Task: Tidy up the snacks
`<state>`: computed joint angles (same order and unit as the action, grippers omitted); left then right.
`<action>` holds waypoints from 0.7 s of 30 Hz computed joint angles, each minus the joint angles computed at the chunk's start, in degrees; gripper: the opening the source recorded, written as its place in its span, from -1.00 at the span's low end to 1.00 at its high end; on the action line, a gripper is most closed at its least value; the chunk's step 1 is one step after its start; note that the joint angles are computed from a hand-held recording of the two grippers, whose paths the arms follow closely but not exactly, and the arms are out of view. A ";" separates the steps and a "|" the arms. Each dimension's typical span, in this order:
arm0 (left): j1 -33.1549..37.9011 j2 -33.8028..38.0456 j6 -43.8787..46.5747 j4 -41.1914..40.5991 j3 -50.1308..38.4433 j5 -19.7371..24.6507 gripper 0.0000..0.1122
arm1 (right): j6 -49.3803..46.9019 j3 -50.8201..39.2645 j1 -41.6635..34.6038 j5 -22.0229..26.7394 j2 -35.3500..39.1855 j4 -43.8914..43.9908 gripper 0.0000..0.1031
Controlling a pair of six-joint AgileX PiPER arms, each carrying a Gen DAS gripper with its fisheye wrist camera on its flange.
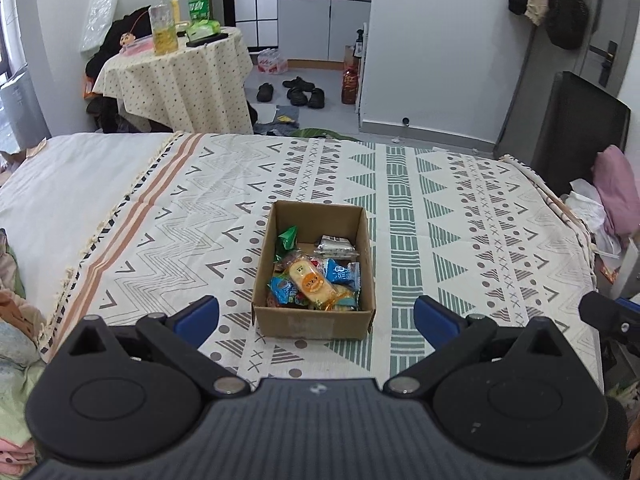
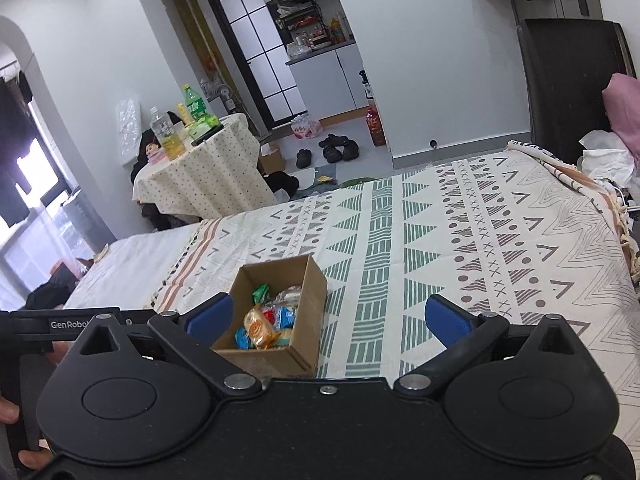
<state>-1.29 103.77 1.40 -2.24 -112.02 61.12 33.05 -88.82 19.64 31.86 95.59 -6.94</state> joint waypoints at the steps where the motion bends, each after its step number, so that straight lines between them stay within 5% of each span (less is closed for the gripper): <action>1: 0.29 -0.92 0.55 -0.38 1.21 -0.56 0.83 | 1.04 0.47 0.58 0.11 -0.46 -1.26 1.00; 15: 4.35 -12.85 8.08 -5.42 15.02 -5.61 0.83 | 10.45 6.02 7.49 0.81 -7.69 -12.34 1.00; 21: 5.94 -15.85 10.81 -6.72 18.21 -6.28 0.83 | 8.83 7.72 8.72 1.51 -9.79 -10.50 1.00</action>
<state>4.66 87.93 12.20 -8.96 -93.81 54.84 41.88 -81.10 28.36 33.37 85.79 -17.43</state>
